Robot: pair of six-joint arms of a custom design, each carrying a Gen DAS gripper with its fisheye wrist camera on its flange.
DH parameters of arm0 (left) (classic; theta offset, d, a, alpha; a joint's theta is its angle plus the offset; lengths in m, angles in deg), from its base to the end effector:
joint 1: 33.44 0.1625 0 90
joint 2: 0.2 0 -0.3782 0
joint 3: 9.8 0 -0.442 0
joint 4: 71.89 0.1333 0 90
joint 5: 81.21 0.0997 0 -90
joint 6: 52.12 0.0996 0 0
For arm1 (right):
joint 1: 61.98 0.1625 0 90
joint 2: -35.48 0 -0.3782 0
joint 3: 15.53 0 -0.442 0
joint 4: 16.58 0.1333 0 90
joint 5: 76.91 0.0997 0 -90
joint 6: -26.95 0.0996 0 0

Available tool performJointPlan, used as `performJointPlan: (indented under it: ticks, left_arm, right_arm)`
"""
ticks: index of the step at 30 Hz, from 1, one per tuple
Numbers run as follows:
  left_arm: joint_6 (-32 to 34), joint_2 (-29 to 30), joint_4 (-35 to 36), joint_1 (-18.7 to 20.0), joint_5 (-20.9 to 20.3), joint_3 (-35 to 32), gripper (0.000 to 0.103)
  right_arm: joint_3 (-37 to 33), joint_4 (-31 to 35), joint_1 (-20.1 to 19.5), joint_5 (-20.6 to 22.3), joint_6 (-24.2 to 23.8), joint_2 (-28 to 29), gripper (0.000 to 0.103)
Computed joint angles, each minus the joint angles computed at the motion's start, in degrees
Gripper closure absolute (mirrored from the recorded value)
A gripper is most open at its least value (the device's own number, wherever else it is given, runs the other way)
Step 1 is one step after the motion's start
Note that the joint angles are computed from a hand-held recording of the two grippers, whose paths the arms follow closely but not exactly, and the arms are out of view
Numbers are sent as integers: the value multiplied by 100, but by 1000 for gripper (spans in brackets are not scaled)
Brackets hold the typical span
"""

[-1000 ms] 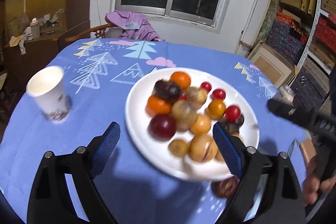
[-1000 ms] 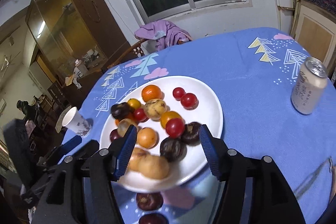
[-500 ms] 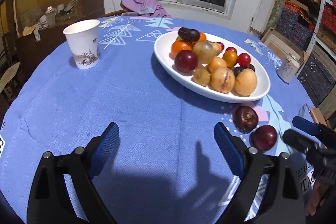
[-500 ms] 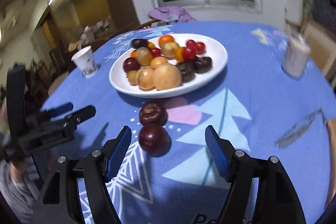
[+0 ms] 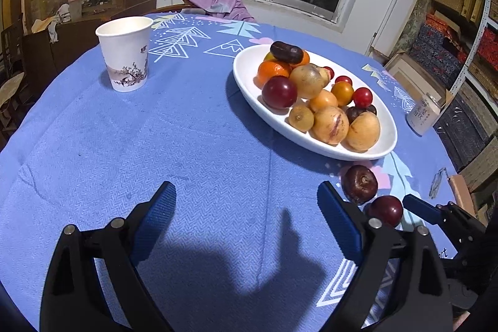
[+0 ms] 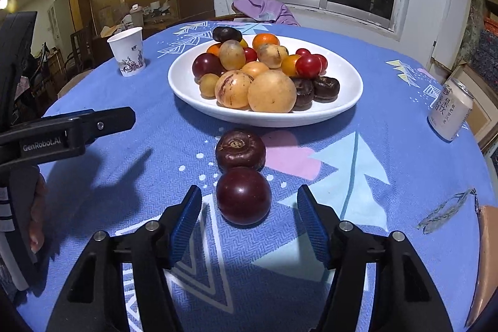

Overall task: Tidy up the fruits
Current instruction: 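Lower the right tool onto a dark red plum and grasp it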

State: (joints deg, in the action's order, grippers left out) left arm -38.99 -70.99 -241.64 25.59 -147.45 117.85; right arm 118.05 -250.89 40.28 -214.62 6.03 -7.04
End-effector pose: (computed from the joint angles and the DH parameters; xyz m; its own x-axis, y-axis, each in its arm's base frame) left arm -0.1052 -0.5123 0.1043 -0.7351 0.5072 -0.4498 0.6583 0.6928 -0.2945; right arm 0.1398 -0.3625 0.0160 -0.6864 0.1988 0.6995 -0.3984 0.7019 -0.5904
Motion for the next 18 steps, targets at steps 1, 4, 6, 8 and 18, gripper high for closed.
performJointPlan:
  ticks: [1, 4, 6, 8, 18]
  left_arm:
    - [13, 3, -13, -11, 11, 8, 13]
    - [52, 25, -53, -51, 92, 29, 13]
    - [62, 44, -79, -72, 140, 35, 13]
    - [114, 50, -125, -83, 146, 55, 13]
    - [342, 129, -280, -159, 344, 107, 12]
  right_arm:
    - [-7, -13, 1, -5, 1, 4, 38]
    - [-5, 62, -26, 11, 78, -14, 38]
    - [-14, 168, -42, 36, 139, -41, 38]
    - [-8, 209, -54, 86, 170, -56, 39]
    - [297, 591, -437, 775, 811, -483, 66]
